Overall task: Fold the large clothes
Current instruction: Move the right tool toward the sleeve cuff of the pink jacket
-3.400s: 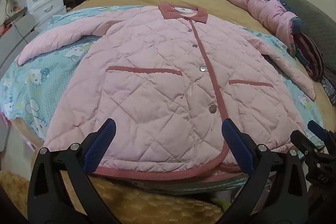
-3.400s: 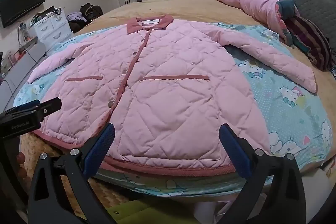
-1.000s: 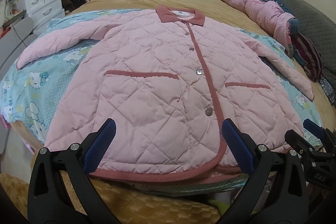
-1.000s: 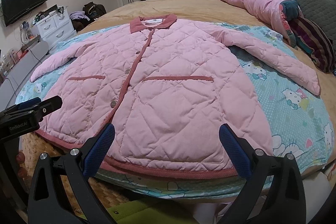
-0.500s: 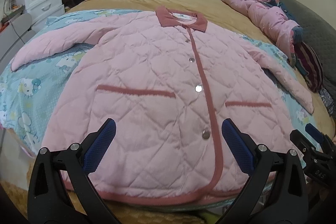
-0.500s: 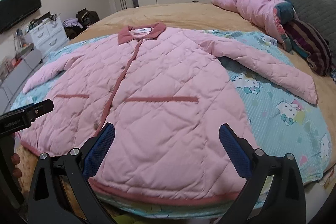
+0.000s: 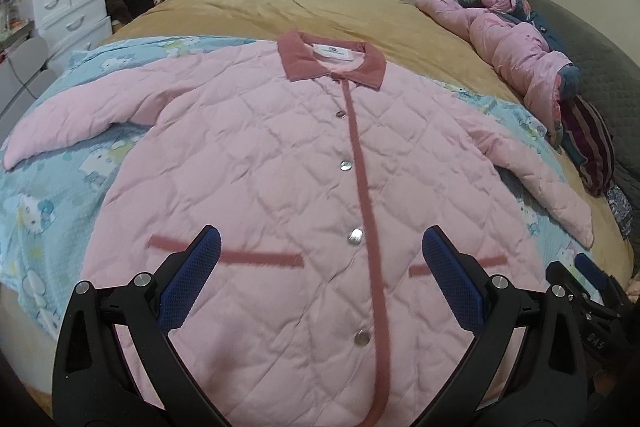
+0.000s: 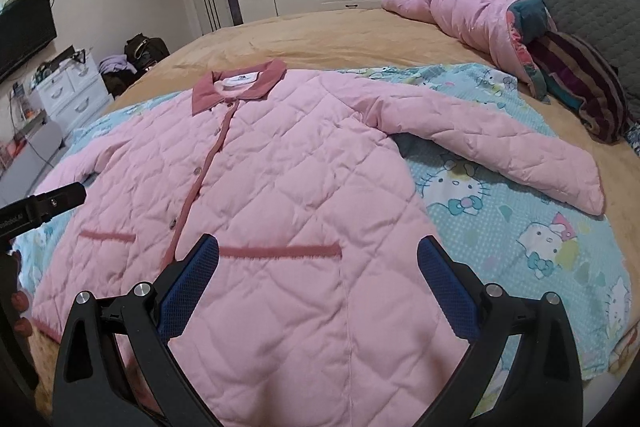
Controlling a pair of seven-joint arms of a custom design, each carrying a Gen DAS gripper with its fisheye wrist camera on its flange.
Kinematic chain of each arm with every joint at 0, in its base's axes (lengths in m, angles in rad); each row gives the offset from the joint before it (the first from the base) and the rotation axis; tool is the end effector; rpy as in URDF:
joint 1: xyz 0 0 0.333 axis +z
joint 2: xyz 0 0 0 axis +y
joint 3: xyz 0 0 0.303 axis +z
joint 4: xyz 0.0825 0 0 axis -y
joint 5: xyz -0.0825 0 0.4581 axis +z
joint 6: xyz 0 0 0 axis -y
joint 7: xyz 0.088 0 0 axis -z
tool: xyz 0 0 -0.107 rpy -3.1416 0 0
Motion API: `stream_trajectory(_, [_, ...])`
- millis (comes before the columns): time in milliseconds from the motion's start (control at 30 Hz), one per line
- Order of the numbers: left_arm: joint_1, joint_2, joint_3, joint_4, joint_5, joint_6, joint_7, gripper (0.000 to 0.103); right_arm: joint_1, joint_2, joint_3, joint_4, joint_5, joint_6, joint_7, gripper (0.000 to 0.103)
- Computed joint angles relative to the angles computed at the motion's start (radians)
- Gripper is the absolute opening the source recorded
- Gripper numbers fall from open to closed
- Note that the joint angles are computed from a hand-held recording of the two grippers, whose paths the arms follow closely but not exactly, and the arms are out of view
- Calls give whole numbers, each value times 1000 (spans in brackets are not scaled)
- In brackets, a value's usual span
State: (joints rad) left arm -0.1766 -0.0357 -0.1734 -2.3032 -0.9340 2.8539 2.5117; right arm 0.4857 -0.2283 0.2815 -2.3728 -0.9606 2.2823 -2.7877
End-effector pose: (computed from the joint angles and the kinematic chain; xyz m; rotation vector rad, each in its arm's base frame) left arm 0.5732 -0.1631 0.3508 -1.4411 2.3313 -0.9897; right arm 0.4092 0.3664 0.3784 -1.2263 2.1733 -0.8459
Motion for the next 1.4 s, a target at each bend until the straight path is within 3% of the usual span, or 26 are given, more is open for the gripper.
stream_trajectory(233, [11, 90, -20, 114, 155, -67, -131, 95, -51, -32, -33, -32, -12, 65, 45, 99])
stream_trajectory(433, [20, 169, -47, 214, 202, -83, -171, 95, -107, -69, -52, -67, -7, 121, 79, 99])
stream_trajectory(633, [11, 284, -50, 342, 359, -99, -312, 95, -172, -92, -68, -103, 3, 162, 123, 99])
stream_trajectory(733, [27, 335, -75, 393, 367, -98, -310, 95, -203, -106, -73, -129, 7, 170, 155, 99])
stream_trajectory(1200, [-24, 559, -53, 643, 612, -136, -525, 95, -345, -196, -109, -289, 67, 243, 316, 99])
stream_trajectory(1400, [-51, 619, -40, 700, 684, -101, -568, 95, -406, -255, -106, -366, 104, 201, 408, 99])
